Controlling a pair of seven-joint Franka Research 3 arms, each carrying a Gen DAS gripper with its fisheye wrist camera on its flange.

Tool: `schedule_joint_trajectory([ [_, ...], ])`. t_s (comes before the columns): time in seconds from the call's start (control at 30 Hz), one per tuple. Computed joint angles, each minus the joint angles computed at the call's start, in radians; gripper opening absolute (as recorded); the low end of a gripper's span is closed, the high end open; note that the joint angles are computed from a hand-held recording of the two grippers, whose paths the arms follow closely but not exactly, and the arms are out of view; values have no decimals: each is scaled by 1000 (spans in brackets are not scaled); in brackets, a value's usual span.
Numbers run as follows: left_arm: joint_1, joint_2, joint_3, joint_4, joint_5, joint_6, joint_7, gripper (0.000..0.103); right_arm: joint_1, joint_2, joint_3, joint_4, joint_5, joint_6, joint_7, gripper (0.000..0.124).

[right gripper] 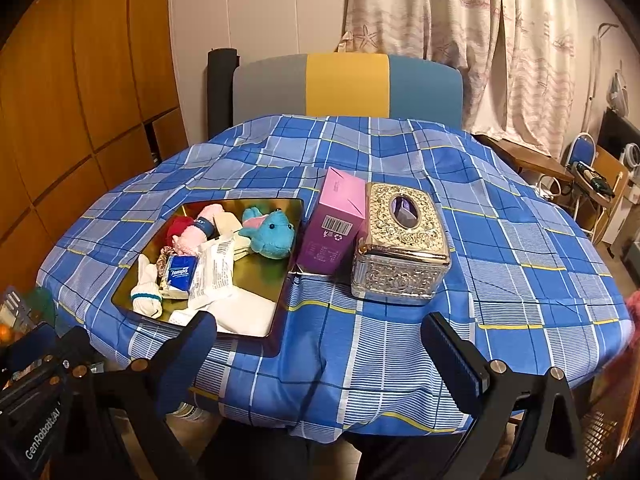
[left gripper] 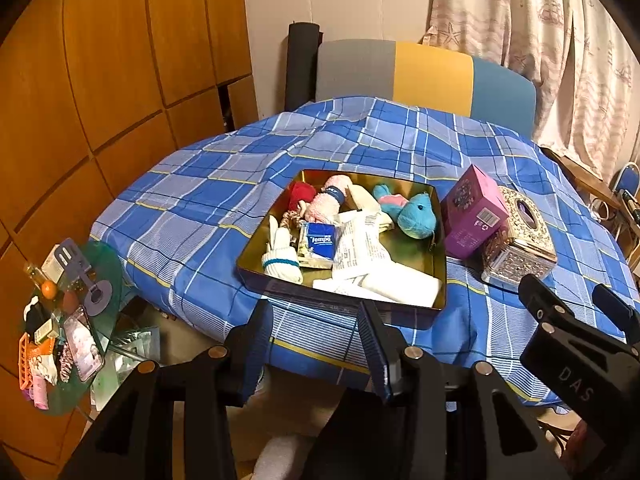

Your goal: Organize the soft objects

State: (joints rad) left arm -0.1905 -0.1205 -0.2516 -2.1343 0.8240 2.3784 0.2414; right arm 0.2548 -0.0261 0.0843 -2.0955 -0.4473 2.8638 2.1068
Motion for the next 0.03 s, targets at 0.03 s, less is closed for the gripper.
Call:
schedule_joint_trajectory([
  [0.03,0,0,0,0,2,0,-1,44,0,0,0,0,3,0,-2,103],
])
